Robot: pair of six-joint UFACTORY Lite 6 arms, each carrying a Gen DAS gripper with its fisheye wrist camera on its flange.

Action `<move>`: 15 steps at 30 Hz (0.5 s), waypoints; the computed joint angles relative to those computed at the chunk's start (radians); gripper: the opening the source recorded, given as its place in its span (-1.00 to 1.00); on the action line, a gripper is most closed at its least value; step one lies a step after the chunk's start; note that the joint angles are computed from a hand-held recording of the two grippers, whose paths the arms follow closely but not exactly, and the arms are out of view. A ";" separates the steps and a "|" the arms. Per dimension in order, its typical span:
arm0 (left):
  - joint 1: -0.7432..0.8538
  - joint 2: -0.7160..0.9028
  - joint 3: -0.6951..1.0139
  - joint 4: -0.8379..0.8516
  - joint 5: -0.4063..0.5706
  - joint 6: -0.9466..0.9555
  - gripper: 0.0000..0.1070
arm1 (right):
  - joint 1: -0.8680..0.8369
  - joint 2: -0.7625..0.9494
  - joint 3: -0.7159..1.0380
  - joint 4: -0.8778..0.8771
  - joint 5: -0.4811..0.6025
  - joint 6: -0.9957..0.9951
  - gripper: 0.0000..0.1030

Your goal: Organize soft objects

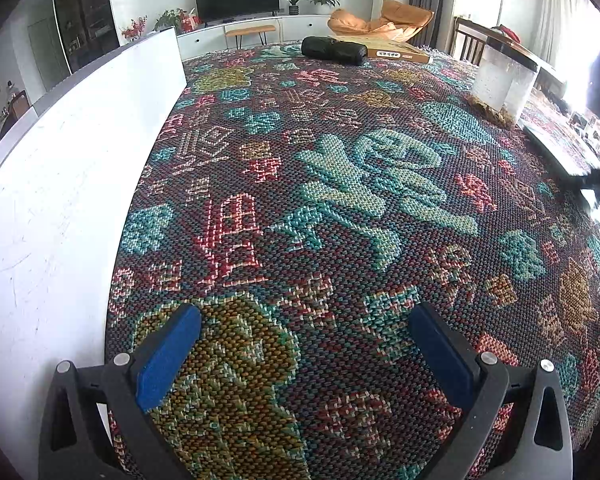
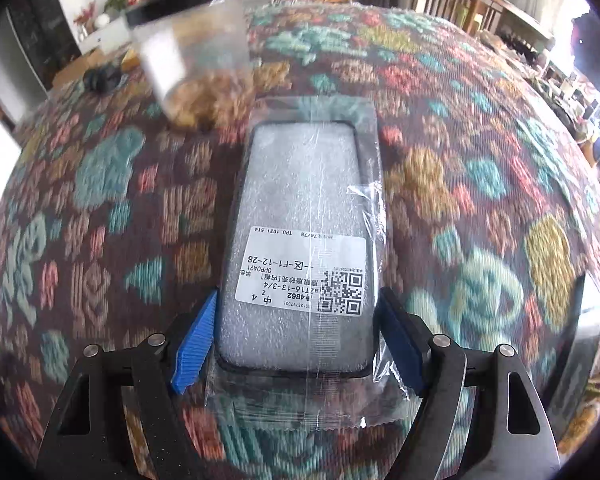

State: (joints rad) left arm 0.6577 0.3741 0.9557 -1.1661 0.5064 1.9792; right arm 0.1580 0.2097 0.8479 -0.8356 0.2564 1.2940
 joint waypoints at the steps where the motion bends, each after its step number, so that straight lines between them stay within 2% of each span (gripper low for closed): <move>1: -0.002 0.001 0.002 0.000 -0.001 -0.002 0.93 | -0.022 -0.021 0.005 0.054 -0.015 -0.030 0.57; 3: -0.002 0.001 0.000 -0.005 -0.001 0.003 0.93 | -0.020 -0.129 -0.048 0.165 -0.075 -0.110 0.57; 5: -0.002 0.002 0.000 -0.006 -0.002 0.004 0.93 | 0.028 -0.211 -0.091 0.109 -0.029 -0.058 0.57; 7: -0.003 0.003 0.002 -0.007 -0.002 0.003 0.93 | 0.128 -0.288 -0.154 -0.048 0.064 0.131 0.57; 9: -0.003 0.004 0.001 -0.008 -0.002 0.005 0.93 | 0.270 -0.340 -0.209 -0.099 0.158 0.296 0.57; 12: -0.002 0.003 0.000 -0.009 -0.002 0.006 0.93 | 0.437 -0.376 -0.279 -0.135 0.163 0.480 0.57; 15: -0.003 0.004 0.005 0.009 -0.003 -0.017 0.93 | 0.616 -0.287 -0.258 -0.257 0.176 0.692 0.57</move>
